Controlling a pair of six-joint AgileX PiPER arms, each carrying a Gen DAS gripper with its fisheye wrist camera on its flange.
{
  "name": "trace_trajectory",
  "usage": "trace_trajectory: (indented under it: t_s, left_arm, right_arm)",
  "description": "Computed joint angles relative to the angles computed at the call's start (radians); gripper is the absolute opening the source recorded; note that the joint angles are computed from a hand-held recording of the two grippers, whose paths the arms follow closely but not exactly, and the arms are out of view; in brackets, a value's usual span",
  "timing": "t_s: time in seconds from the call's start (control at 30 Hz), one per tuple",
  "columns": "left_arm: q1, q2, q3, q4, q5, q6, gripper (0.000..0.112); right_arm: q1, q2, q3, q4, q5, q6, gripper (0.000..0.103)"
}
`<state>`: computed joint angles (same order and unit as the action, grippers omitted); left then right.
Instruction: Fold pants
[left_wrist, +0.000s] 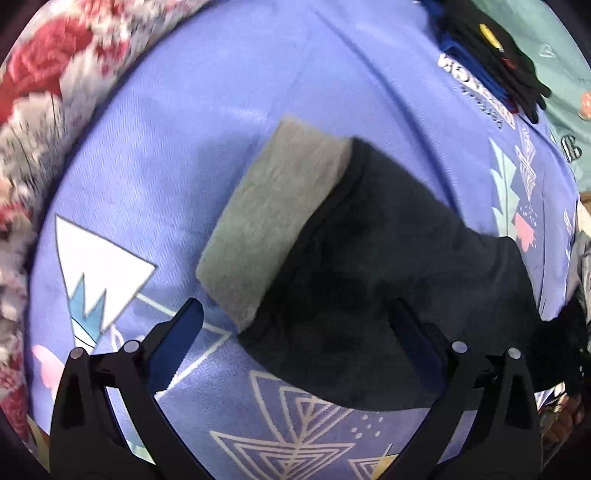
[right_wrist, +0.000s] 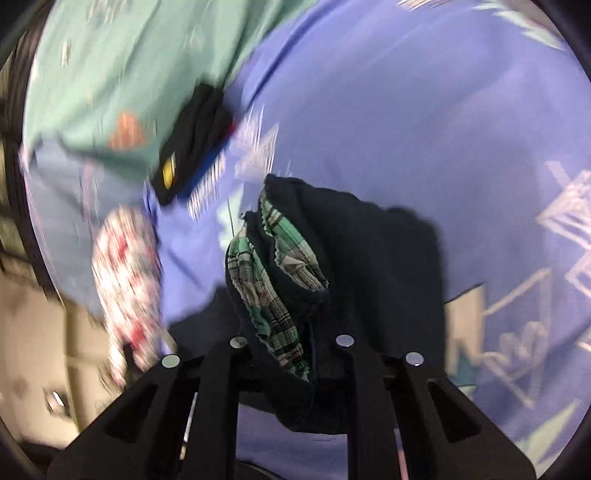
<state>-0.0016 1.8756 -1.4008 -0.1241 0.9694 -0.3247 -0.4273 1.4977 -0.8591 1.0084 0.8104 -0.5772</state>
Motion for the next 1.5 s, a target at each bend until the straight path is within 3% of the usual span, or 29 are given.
trace_trajectory:
  t_s: [0.13, 0.23, 0.47, 0.57, 0.63, 0.7, 0.77, 0.83, 0.87, 0.9, 0.93, 1.03, 1.13, 1.2, 1.3, 1.4, 1.5]
  left_arm:
    - [0.009, -0.013, -0.018, 0.032, 0.006, -0.002, 0.101]
    - [0.04, -0.011, -0.022, 0.013, 0.012, -0.001, 0.101]
    - [0.043, -0.042, 0.054, 0.003, -0.013, 0.025, 0.101]
    - [0.031, -0.015, 0.035, 0.0, -0.003, 0.012, 0.101]
    - [0.026, -0.002, 0.019, -0.004, 0.005, 0.014, 0.101]
    - [0.019, 0.004, 0.003, 0.002, 0.012, 0.014, 0.101]
    - [0.018, 0.002, -0.006, 0.0, 0.015, 0.019, 0.101]
    - [0.014, 0.002, -0.015, 0.0, 0.016, 0.018, 0.101]
    - [0.013, 0.001, -0.016, 0.001, 0.016, 0.018, 0.101]
    - [0.012, -0.001, -0.017, 0.005, 0.018, 0.018, 0.101]
    - [0.008, -0.002, -0.017, 0.008, 0.018, 0.015, 0.101]
    - [-0.001, 0.001, -0.019, 0.012, 0.025, 0.011, 0.101]
    - [-0.026, 0.033, -0.053, 0.024, 0.033, -0.011, 0.101]
    - [-0.035, 0.052, -0.069, 0.031, 0.052, -0.023, 0.101]
    - [-0.041, 0.058, -0.079, 0.023, 0.06, -0.027, 0.101]
    - [-0.05, 0.049, -0.079, 0.027, 0.052, -0.03, 0.101]
    - [-0.06, 0.05, -0.09, 0.005, 0.065, -0.03, 0.101]
  right_arm:
    - [0.207, 0.112, -0.06, -0.037, -0.069, 0.033, 0.015]
    - [0.289, 0.163, -0.091, -0.043, -0.08, 0.06, 0.015]
    - [0.357, 0.224, -0.141, -0.131, -0.093, 0.135, 0.018]
    - [0.416, 0.275, -0.194, -0.205, -0.101, 0.205, 0.037]
    - [0.414, 0.294, -0.204, -0.13, -0.075, 0.143, 0.064]
    - [0.391, 0.31, -0.226, -0.06, -0.001, 0.103, 0.068]
    - [0.33, 0.329, -0.237, 0.038, 0.127, 0.034, 0.068]
    - [0.269, 0.279, -0.189, 0.127, 0.156, -0.054, 0.064]
    - [0.247, 0.232, -0.163, 0.111, 0.11, -0.063, 0.059]
    - [0.243, 0.185, -0.141, 0.056, 0.025, -0.033, 0.045]
    - [0.223, 0.157, -0.133, -0.02, -0.033, 0.019, 0.037]
    - [0.17, 0.157, -0.134, -0.168, -0.093, 0.165, 0.025]
    - [0.128, 0.19, -0.116, -0.185, -0.139, 0.15, 0.0]
    - [0.12, 0.207, -0.089, -0.107, -0.175, 0.073, 0.0]
    - [0.141, 0.169, -0.102, -0.146, -0.16, 0.151, 0.01]
    - [0.14, 0.094, -0.105, -0.261, -0.097, 0.184, 0.011]
    - [0.125, 0.104, -0.104, -0.396, 0.001, 0.22, 0.009]
